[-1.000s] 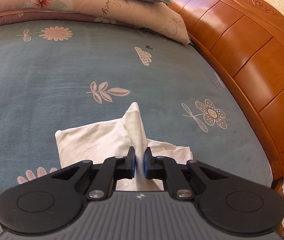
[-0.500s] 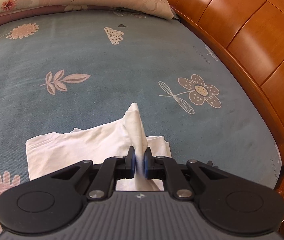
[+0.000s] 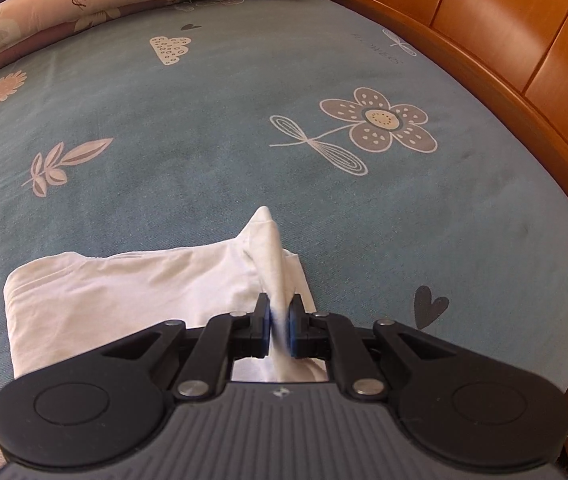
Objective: Fold clothes
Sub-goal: 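Lift the shirt edge with the left gripper and fold it over the shirt, then open the left gripper and release the folded shirt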
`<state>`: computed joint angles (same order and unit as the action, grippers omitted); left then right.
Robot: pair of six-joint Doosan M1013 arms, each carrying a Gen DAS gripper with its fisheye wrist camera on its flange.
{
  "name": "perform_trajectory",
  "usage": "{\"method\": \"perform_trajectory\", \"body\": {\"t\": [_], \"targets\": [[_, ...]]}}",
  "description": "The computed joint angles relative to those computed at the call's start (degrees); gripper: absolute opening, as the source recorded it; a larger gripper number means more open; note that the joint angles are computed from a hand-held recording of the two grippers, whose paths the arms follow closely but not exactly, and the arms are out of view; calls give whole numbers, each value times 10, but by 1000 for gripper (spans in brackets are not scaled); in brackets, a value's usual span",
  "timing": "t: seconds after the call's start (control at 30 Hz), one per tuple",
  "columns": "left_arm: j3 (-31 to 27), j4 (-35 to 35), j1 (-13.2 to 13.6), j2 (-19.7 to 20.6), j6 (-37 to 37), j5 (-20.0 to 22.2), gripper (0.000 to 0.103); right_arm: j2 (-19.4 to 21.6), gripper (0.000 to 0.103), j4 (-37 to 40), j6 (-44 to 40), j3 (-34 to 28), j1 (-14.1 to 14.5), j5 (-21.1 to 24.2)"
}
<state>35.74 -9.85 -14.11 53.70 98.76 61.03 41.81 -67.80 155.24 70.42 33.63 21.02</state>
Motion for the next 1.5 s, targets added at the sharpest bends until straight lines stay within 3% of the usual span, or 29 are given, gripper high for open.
{"method": "perform_trajectory", "body": {"t": [0.23,0.33,0.4,0.43,0.5,0.6,0.63,0.77,0.83,0.9,0.97,1.03,1.13,1.23,1.3,1.43,1.5], "targets": [[-24,21,-7,23,-16,21,7,4,4,95,-46,-7,-9,3],[-20,23,-8,23,-5,14,12,6,4,176,-83,-11,-16,-1],[-10,11,-8,19,7,-1,16,7,16,233,-107,-14,-21,1],[-8,-4,-6,18,13,-3,25,6,19,252,-111,-14,-22,0],[-11,-32,-2,17,21,4,36,6,40,277,-111,-13,-25,3],[12,-60,6,-1,43,-9,42,2,55,259,-65,-6,-25,8],[24,-65,8,-10,53,-19,49,-1,58,246,-42,-1,-25,9],[113,-88,22,-65,115,-94,65,-15,68,181,66,22,-25,12],[159,-88,30,-91,141,-127,71,-23,69,130,133,36,-27,4],[202,-90,39,-116,166,-158,74,-32,77,42,231,52,-27,-9],[236,-80,48,-136,182,-162,76,-37,84,-35,300,58,-30,-27],[265,-73,56,-153,198,-162,77,-34,88,-22,249,45,-36,-48],[335,-56,61,-191,232,-214,82,-16,97,43,107,8,-42,-68],[404,-35,61,-224,257,-283,87,7,97,182,-65,-32,-45,-68],[441,-12,58,-240,263,-321,87,14,97,259,-120,-40,-44,-62],[496,67,46,-258,248,-378,87,20,97,301,-137,-45,-43,-35],[508,84,44,-258,229,-395,87,20,97,259,-96,-42,-41,-25]]}}
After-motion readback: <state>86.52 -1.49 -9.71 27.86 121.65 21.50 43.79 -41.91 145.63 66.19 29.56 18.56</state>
